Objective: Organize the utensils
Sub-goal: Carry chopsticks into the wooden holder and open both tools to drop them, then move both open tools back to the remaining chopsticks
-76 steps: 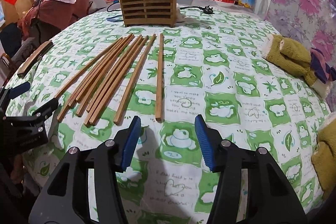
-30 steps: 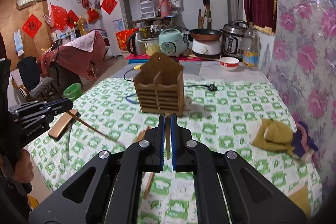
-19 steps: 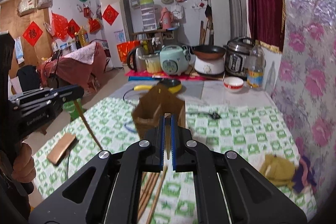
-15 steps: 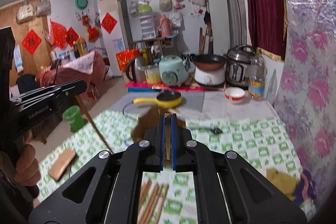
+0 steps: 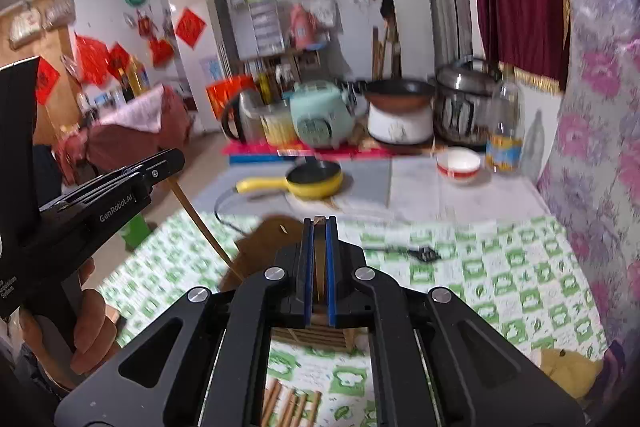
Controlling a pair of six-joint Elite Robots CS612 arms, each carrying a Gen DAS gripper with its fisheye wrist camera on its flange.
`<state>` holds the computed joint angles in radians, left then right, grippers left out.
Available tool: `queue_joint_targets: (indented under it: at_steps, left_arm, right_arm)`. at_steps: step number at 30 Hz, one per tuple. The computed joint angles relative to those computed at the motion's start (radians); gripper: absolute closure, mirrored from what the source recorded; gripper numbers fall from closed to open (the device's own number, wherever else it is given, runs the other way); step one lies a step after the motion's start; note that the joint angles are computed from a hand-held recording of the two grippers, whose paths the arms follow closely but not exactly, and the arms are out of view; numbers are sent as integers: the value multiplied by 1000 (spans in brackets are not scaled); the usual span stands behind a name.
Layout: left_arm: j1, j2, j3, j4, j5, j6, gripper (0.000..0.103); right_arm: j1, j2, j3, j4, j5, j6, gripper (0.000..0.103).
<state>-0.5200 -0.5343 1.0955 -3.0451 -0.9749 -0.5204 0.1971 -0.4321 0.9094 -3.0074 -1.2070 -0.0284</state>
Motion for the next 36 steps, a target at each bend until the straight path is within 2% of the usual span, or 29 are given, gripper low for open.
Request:
queue_joint_targets:
  at_steps: [1, 2, 3, 6, 9, 14, 21, 26, 31, 36]
  left_arm:
    - [3, 1, -2, 42, -13, -25, 88]
    - [4, -3, 8, 59, -19, -40, 65]
    - [3, -8, 24, 57, -12, -49, 47]
    - [-12, -31, 79, 0, 58, -31, 30]
    - [-28, -69, 145, -42, 101, -38, 19]
    - [-54, -115, 221, -64, 149, -65, 11]
    - [-93, -180, 332, -91, 185, -108, 9]
    - [-134, -225, 415, -134, 241, -125, 6]
    - [-172, -261, 504, -181, 268, -162, 6]
    - [-203, -282, 587, -172, 266, -230, 6]
  right_arm:
    - [-1, 6, -9, 29, 6, -10, 91]
    - [-2, 10, -15, 40, 7, -8, 89]
    - [-4, 9, -12, 41, 6, -2, 85]
    - [-11, -13, 33, -11, 7, 14, 78]
    - [-16, -47, 97, -85, 4, 20, 70]
    - [-28, -109, 219, -195, 17, 37, 58]
    - [-52, -193, 390, -328, 41, 59, 48]
    - [-67, -241, 503, -431, 58, 73, 38]
    - [-81, -277, 607, -503, 92, 89, 36]
    - [-90, -297, 697, -562, 120, 87, 34]
